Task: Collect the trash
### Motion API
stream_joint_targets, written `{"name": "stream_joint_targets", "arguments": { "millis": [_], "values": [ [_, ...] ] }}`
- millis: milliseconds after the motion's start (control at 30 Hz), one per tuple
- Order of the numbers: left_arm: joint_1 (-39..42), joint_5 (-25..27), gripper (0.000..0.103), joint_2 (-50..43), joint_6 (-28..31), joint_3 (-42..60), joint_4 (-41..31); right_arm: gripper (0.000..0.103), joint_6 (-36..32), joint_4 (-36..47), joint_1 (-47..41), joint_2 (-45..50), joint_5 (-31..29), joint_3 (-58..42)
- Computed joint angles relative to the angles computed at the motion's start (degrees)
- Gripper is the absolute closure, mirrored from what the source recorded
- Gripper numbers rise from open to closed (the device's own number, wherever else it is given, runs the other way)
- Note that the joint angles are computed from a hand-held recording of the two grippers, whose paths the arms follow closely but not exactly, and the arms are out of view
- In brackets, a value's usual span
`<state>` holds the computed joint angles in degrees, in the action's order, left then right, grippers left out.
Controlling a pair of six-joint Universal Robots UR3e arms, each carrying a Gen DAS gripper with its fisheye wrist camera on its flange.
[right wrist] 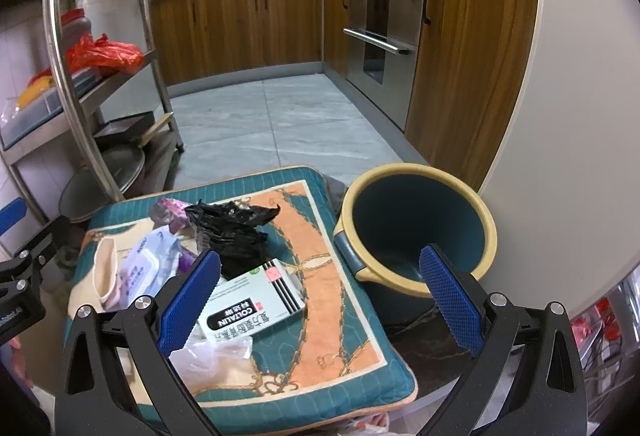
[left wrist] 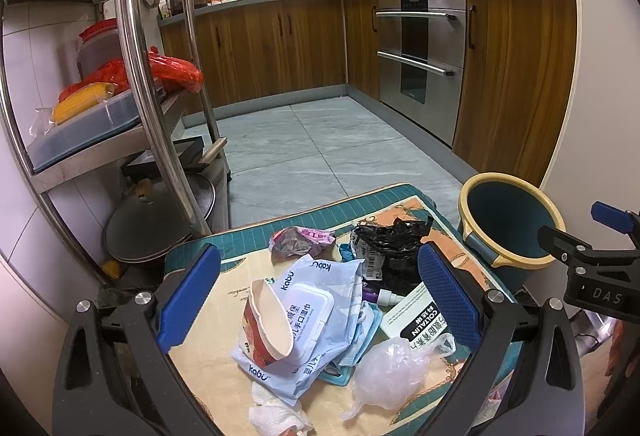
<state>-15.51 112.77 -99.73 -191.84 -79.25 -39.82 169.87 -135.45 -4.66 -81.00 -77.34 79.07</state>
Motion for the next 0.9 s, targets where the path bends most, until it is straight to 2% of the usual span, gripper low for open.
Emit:
{"name": "stream_joint_targets", "arguments": {
  "millis": [267, 500, 633, 800, 900],
  "values": [
    [-0.4, -0.1, 0.005, 0.0, 1.2, -0.1, 0.6, 0.004, -0.1, -0.2, -0.1, -0.1, 0.1, 0.3],
    [-1.8, 3.7, 0.005, -1.3, 2.8, 1.0, 1.2, 0.004, -0.2, 0.0, 0.0, -0.1, -0.1, 0.1],
    [0.1, -1.5, 0.005, 0.3, 2.8, -0.4, 1.6, 0.004, -0.1, 0.3, 0.0, 0.0, 0.0, -0.2],
    [0.4, -3.3, 0.005, 0.9, 4.0, -1.3, 3.6, 0.004, 0.0, 0.4, 0.5, 0.1, -0.8, -0.5],
    [-0.1, -2.3, 0.005, 0.5, 4.4, -1.1, 4.0, 0.004, 0.0, 0.4, 0.5, 0.1, -0.8, -0.5]
  ]
}}
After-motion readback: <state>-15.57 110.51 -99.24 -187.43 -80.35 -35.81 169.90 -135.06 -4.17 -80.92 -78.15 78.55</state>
